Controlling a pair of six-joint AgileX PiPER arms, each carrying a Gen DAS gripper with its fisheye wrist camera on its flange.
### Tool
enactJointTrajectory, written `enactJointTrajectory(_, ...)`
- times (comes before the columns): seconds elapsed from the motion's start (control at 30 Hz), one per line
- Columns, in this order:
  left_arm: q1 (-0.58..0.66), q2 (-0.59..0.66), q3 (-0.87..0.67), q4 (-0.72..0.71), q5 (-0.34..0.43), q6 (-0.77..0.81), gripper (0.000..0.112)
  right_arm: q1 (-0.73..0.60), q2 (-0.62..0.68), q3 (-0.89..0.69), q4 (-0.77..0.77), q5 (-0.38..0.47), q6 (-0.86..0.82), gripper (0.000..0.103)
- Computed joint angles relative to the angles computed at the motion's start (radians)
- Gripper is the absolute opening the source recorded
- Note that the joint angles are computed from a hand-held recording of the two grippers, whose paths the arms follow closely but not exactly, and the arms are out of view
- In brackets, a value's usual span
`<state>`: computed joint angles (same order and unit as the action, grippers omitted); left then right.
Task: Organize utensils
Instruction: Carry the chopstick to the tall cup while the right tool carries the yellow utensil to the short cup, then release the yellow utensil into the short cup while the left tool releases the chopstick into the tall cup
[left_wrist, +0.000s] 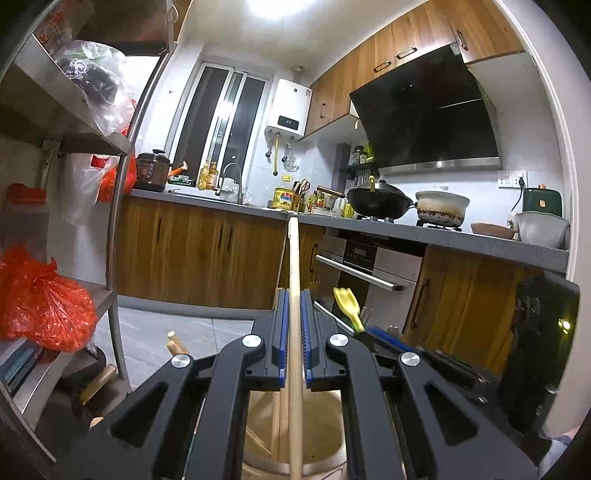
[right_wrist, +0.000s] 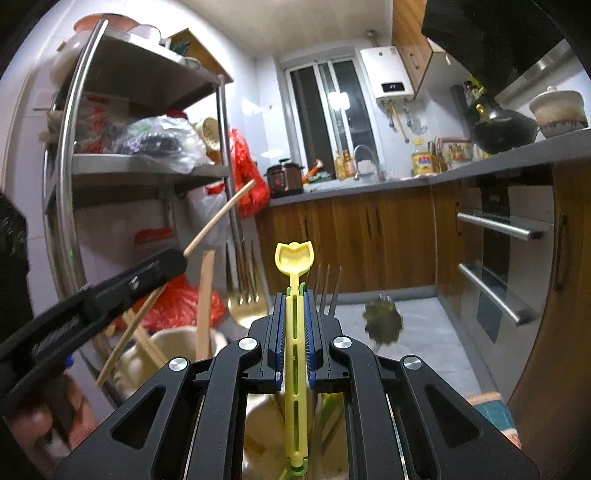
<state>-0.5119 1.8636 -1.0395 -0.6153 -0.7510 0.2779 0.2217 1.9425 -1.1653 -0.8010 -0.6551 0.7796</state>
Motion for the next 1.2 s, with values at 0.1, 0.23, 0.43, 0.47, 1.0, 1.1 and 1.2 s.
enactJointTrajectory(0.1, -0.001, 0.011, -0.019, -0.009, 0.002, 0.009, 0.006, -0.016, -0.032, 0.035, -0.060, 0.014, 0.048, 0.010)
enactJointTrajectory(0.23, -0.002, 0.019, -0.032, -0.011, 0.003, 0.016, 0.006, -0.029, -0.070, 0.085, -0.106, 0.022, 0.064, 0.010)
enactJointTrajectory(0.43, -0.004, 0.027, -0.043, -0.021, -0.001, 0.025, 0.006, -0.048, -0.070, 0.096, -0.240, 0.044, 0.198, 0.012)
enactJointTrajectory(0.47, -0.002, 0.028, -0.046, -0.019, 0.001, 0.022, 0.006, -0.056, -0.066, 0.093, -0.261, 0.037, 0.223, 0.019)
enactJointTrajectory(1.0, -0.092, -0.146, 0.184, -0.060, -0.042, 0.198, 0.006, -0.157, -0.130, -0.024, -0.592, -0.155, 0.681, 0.037)
enactJointTrajectory(1.1, -0.117, -0.194, 0.249, -0.065, -0.043, 0.223, 0.006, -0.159, -0.156, -0.055, -0.678, -0.222, 0.783, 0.044)
enactJointTrajectory(1.2, -0.137, -0.218, 0.301, -0.067, -0.058, 0.219, 0.006, -0.148, -0.176, -0.084, -0.756, -0.260, 0.873, 0.044)
